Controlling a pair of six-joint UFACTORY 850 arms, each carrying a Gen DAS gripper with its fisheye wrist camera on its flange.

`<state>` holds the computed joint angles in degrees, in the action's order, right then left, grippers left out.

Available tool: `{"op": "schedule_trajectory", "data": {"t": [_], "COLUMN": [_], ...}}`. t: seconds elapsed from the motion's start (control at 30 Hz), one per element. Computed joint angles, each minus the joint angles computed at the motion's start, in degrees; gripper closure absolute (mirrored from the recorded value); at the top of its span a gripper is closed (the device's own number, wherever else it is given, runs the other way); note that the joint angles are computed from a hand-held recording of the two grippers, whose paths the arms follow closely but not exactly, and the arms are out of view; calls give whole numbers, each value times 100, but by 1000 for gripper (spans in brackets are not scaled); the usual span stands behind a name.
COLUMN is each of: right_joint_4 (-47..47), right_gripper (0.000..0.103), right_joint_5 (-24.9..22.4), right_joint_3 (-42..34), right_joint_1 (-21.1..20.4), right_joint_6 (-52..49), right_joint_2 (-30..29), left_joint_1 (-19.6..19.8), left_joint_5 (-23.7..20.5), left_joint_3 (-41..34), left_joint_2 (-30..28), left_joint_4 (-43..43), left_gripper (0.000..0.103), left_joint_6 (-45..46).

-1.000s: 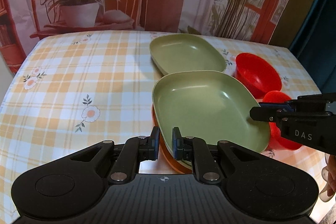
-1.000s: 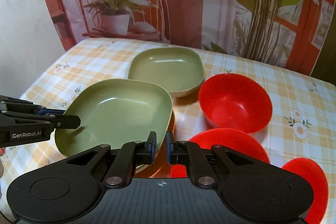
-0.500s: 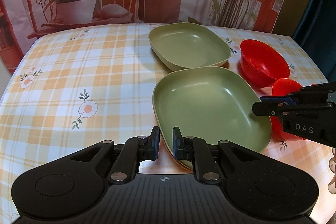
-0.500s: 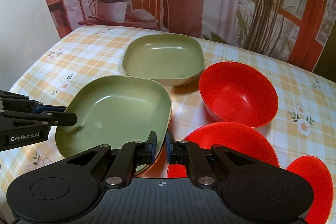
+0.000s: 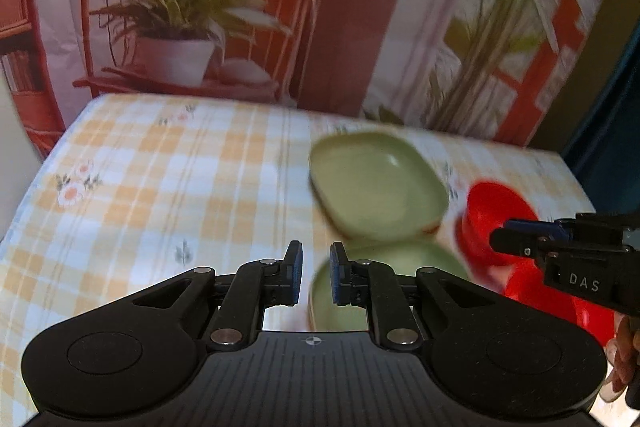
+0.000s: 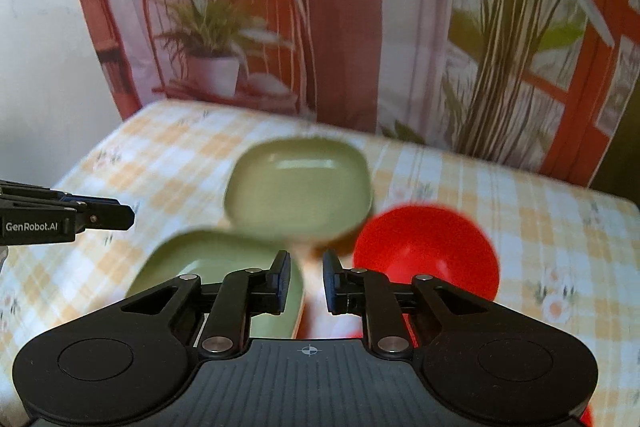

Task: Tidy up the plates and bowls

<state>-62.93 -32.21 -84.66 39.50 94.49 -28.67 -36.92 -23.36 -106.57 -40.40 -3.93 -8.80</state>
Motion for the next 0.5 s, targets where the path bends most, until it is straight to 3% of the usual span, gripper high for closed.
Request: {"op": "schedule_trajectory", "data": {"t": [0.23, 0.4, 0.5], "right_joint_4": [28, 766, 1435], "right_gripper": [82, 82, 82], "right_joint_5": [119, 348, 410], "right_joint_3": [-501, -933, -1203], "right_joint_1": [-456, -798, -954], "right_joint_6": [-199, -720, -1199], "right_joint_2": [-389, -792, -1027], "left_joint_1": [36, 40, 66], "left_joint_5": [-605, -1279, -1699], "left_joint_3": [-1548, -2814, -3622], "left_joint_2": [-1022, -1901, -2440], "left_joint_4": [-1, -157, -187], "left_gripper": [88, 87, 77], "left_joint_6": [-389, -506, -644]}}
